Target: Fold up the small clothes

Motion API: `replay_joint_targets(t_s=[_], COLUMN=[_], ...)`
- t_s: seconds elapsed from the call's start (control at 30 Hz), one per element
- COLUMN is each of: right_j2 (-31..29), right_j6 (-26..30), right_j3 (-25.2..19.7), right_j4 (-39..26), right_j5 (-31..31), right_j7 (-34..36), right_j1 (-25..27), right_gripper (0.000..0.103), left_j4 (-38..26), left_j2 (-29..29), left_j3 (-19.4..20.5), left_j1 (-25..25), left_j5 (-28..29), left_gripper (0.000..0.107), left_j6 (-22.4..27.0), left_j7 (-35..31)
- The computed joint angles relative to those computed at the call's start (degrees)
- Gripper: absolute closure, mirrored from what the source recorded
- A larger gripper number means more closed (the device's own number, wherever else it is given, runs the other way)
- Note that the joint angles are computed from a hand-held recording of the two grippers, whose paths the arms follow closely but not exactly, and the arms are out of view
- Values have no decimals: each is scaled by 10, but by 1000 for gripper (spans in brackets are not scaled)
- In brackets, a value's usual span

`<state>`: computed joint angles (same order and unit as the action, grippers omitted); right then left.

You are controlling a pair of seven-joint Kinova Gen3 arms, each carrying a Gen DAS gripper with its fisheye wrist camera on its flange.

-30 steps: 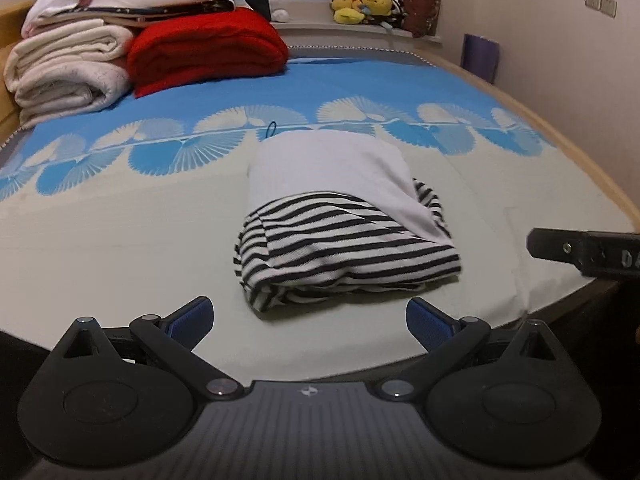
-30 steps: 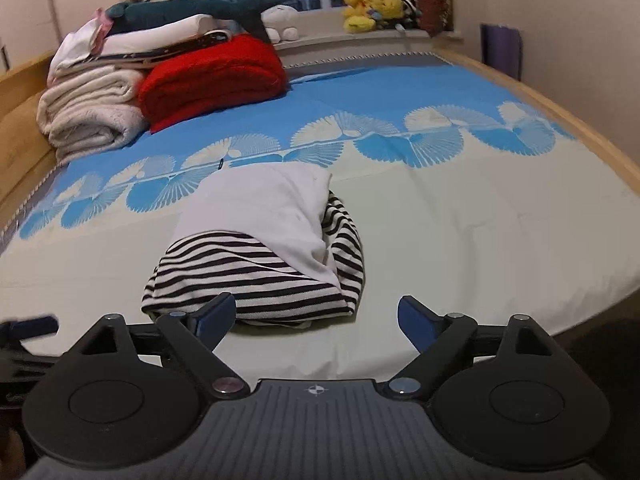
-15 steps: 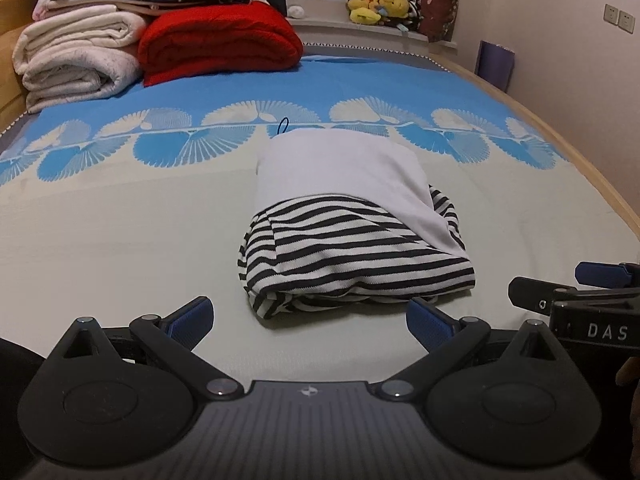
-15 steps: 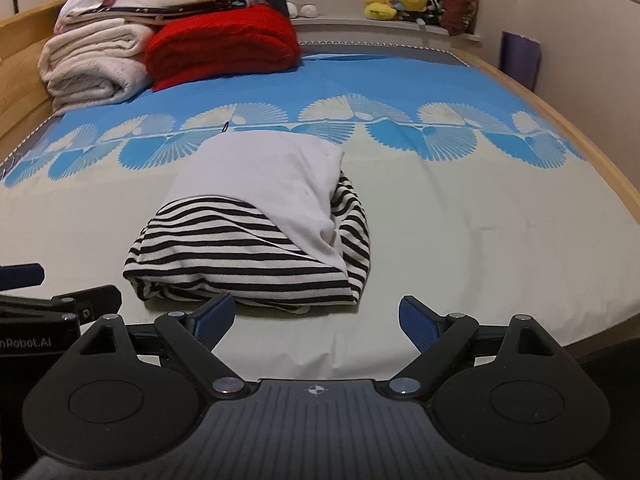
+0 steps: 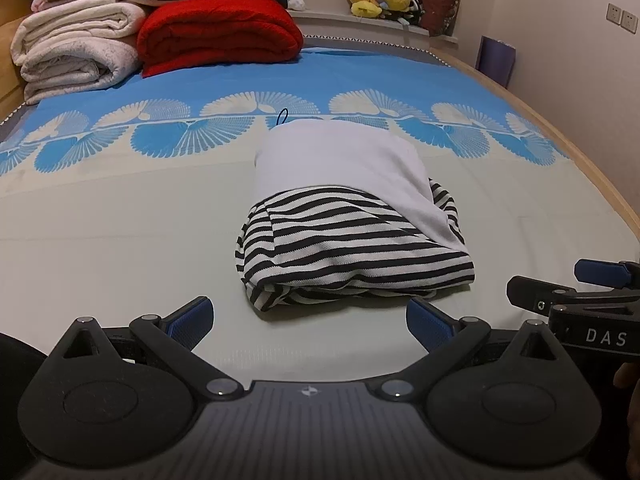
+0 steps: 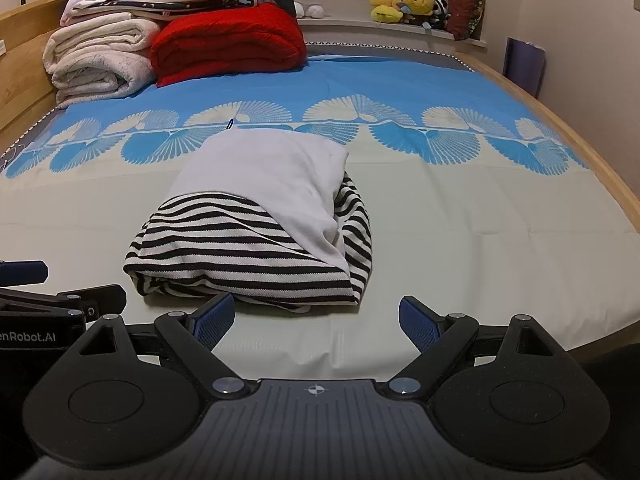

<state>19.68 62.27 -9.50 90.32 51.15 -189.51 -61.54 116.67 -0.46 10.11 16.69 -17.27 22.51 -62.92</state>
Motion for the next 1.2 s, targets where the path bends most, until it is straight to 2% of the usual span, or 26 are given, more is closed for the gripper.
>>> replay_joint_targets(t_s=[0.73, 1.2], right_j2=[3, -5], right_j6=[4, -3], right_j3=[1, -2], right_j4=[-5, 7], right_j5=[-1, 3], right_j7=[3, 7], right_j1=[-3, 1], right_gripper=[13, 13], left_j4=[1, 1], left_j2=[2, 0], left_j3=[2, 1], left_j1=[5, 3], left_j5=[-10, 3], left_gripper=[5, 5], left_j6=[-2, -4], left_j7=[12, 1])
